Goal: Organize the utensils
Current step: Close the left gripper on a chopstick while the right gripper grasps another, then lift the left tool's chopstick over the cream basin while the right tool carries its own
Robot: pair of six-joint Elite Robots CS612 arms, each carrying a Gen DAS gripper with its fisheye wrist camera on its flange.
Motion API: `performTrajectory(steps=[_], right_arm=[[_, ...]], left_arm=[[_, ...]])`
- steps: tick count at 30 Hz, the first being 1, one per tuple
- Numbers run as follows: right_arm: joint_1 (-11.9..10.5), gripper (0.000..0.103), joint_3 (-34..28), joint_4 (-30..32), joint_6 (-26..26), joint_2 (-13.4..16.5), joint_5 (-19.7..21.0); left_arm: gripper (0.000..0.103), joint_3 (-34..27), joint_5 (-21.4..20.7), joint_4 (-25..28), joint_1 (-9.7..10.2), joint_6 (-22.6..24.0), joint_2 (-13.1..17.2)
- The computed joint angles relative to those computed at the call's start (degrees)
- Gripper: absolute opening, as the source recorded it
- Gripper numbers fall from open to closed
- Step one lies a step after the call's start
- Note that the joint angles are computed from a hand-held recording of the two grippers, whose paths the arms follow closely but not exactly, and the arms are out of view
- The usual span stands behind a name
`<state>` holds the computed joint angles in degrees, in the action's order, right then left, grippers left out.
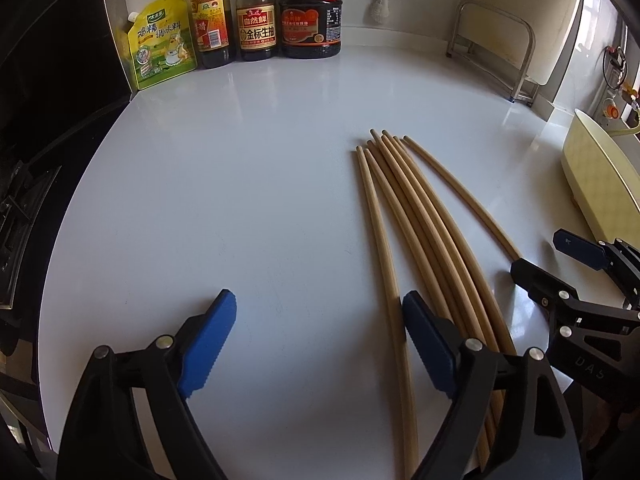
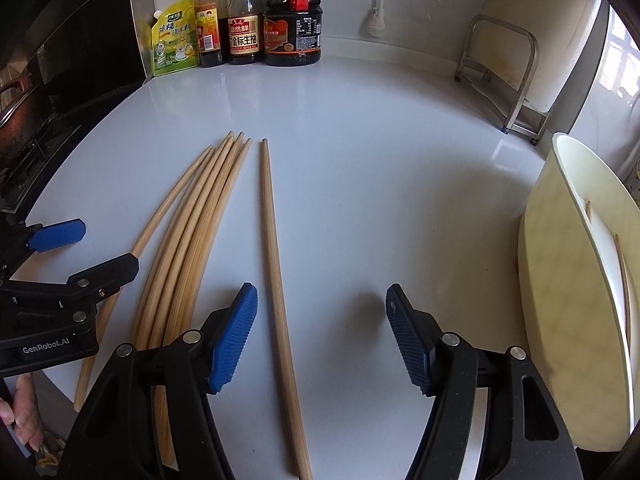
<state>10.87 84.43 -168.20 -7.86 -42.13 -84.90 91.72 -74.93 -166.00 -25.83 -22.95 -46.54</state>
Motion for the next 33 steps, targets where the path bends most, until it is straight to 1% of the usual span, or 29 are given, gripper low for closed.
performTrajectory(steps=[1, 3, 4, 5, 6, 7, 8, 9, 10, 11, 14, 18, 26, 33], right_arm=[[0.02, 0.064, -0.07, -0.03, -0.04, 0.06, 0.03], [0.02, 0.064, -0.26, -0.02, -0.11, 0.19, 0.30], [-0.02, 0.059, -0.26, -0.03, -0.20, 0.22, 0.81], [-0.12, 0.051, -0.27, 0.12, -0.39, 0.20, 1.79], [-0.19, 0.047, -0.19, 0.19, -0.68, 0.14, 2.62], [-0.06, 0.036, -0.10, -0.12, -1.22, 0.11, 2.32], [0.02, 0.028, -0.06, -0.33, -1.65, 0.09, 2.21], [0.06, 0.024, 0.02, -0.60, -1.86, 0.10, 2.22], [0.16, 0.016, 0.09, -0.94, -2.02, 0.12, 1.88], [0.23, 0.008, 0.14, -1.14, -2.15, 0.12, 1.57], [0.13, 0.006, 0.33, -1.37, -1.40, 0.04, 1.65], [-0.54, 0.006, 0.63, -0.96, 1.43, -0.25, 3.78], [-1.41, 0.006, 2.26, -4.45, 4.78, -1.55, 6.68], [-2.01, 0.006, 4.28, -8.69, 7.53, -3.25, 6.70]], left_arm=[[0.077, -0.08, -0.12, -0.18, -0.03, 0.25, 0.04], [0.065, -0.22, -0.35, -0.55, -0.12, 0.78, 0.10], [0.061, -0.23, -0.55, -0.74, -0.19, 1.06, 0.09], [0.055, -0.21, -0.74, -0.91, -0.27, 1.36, 0.07], [0.048, -0.12, -0.92, -1.11, -0.37, 1.70, 0.02], [0.044, 0.00, -1.23, -1.32, -0.45, 2.02, -0.06], [0.034, 0.12, -1.63, -1.45, -0.50, 2.24, -0.15], [0.026, 0.18, -2.10, -1.44, -0.55, 2.47, -0.25], [0.014, 0.26, -2.75, -1.35, -0.53, 2.58, -0.37], [0.008, 0.29, -3.61, -1.24, -0.43, 2.57, -0.45], [0.008, 0.29, -5.19, -1.02, -0.17, 2.28, -0.56], [0.007, 0.21, -6.95, -0.68, 0.17, 1.55, -0.65], [0.007, 0.32, -6.33, -1.84, -0.08, 2.48, -1.37], [0.007, -0.41, -6.46, -3.27, -0.55, 4.24, -1.94]])
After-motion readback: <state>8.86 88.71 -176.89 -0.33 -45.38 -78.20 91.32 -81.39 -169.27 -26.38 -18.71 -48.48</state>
